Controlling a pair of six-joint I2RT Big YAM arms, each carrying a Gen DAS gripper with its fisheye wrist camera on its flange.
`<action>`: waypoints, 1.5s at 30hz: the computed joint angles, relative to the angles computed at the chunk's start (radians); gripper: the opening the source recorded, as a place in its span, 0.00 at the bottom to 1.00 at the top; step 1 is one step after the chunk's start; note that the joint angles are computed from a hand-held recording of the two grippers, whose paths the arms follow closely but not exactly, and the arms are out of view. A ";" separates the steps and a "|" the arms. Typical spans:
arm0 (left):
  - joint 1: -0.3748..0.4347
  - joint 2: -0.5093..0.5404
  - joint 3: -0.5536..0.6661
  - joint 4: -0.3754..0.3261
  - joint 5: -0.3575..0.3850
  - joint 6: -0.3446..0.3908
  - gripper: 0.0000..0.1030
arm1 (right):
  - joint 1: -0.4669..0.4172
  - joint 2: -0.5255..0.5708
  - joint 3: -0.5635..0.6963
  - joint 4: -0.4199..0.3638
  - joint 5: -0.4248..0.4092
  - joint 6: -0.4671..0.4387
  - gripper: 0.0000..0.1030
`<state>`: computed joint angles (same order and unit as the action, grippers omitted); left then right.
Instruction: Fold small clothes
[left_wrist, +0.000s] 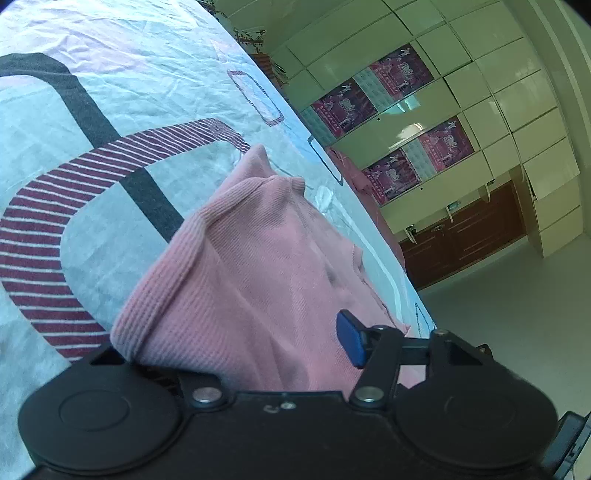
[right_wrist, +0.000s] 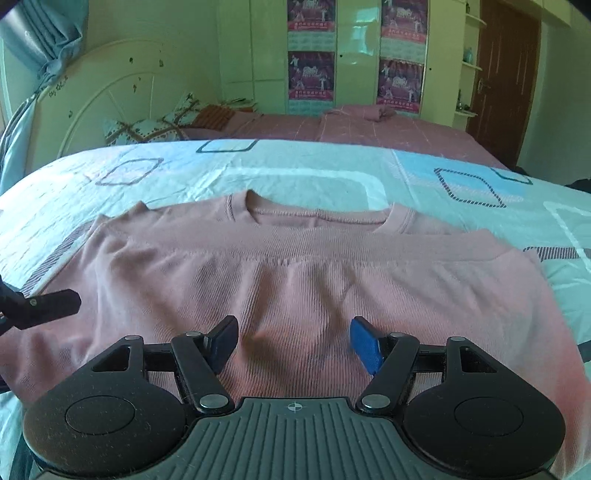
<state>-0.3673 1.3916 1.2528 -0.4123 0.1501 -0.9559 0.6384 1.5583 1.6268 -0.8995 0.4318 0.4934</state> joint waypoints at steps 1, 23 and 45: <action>0.004 0.005 0.002 -0.002 0.004 0.001 0.41 | 0.002 0.010 0.007 -0.020 0.008 -0.003 0.65; -0.087 0.022 0.152 -0.114 -0.179 0.165 0.10 | -0.057 -0.050 -0.070 0.079 -0.106 -0.087 0.74; -0.470 0.406 0.646 -0.382 -0.237 0.682 0.18 | -0.416 -0.462 -0.399 0.072 -0.290 0.009 0.74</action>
